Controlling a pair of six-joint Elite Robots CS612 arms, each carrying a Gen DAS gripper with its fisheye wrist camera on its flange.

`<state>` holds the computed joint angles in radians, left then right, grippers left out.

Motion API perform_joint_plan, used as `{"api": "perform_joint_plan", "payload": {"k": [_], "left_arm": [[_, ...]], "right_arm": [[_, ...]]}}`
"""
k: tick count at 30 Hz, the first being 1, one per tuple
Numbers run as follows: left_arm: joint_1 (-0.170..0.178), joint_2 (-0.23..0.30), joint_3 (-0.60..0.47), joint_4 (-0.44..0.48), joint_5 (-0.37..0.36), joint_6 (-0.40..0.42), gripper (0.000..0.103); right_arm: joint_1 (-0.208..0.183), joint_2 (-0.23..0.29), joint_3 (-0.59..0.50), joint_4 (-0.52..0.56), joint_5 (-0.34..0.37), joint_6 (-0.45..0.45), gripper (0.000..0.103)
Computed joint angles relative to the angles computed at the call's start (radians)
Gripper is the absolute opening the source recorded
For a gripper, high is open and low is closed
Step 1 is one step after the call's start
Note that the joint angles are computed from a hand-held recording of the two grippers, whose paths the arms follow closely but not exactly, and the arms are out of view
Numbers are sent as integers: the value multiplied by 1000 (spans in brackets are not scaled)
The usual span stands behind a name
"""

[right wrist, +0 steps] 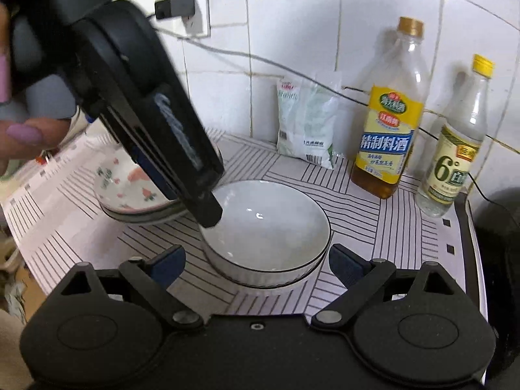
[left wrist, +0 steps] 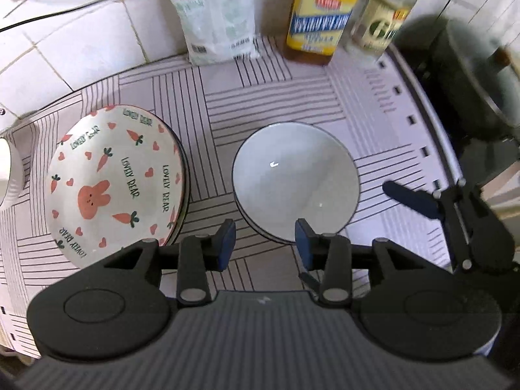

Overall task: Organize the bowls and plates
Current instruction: 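Carry the second bowl over and lower it into the first bowl, then move the left gripper to the white bowl by the rice cooker and grip it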

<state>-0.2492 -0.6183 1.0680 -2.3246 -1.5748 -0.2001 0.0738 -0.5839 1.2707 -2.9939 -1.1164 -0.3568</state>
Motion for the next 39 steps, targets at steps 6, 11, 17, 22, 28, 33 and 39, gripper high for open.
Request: {"api": "perform_joint_plan", "payload": {"k": [6, 11, 17, 22, 28, 33, 39], "left_arm": [[28, -66, 101, -114, -51, 3, 41], [56, -121, 180, -180, -75, 55, 42], [106, -184, 268, -227, -114, 112, 44], [156, -210, 344, -364, -132, 144, 45], [228, -210, 367, -418, -166, 134, 46], [283, -196, 350, -437, -127, 127, 46], [342, -127, 269, -430, -70, 112, 47]], "right_arm": [[11, -47, 60, -69, -39, 101, 97], [32, -84, 105, -130, -94, 201, 97], [66, -128, 148, -170, -143, 288, 97], [95, -152, 162, -176, -120, 362, 97], [144, -120, 95, -157, -79, 371, 96], [192, -57, -13, -141, -50, 370, 89], [239, 52, -198, -108, -6, 446, 82]]}}
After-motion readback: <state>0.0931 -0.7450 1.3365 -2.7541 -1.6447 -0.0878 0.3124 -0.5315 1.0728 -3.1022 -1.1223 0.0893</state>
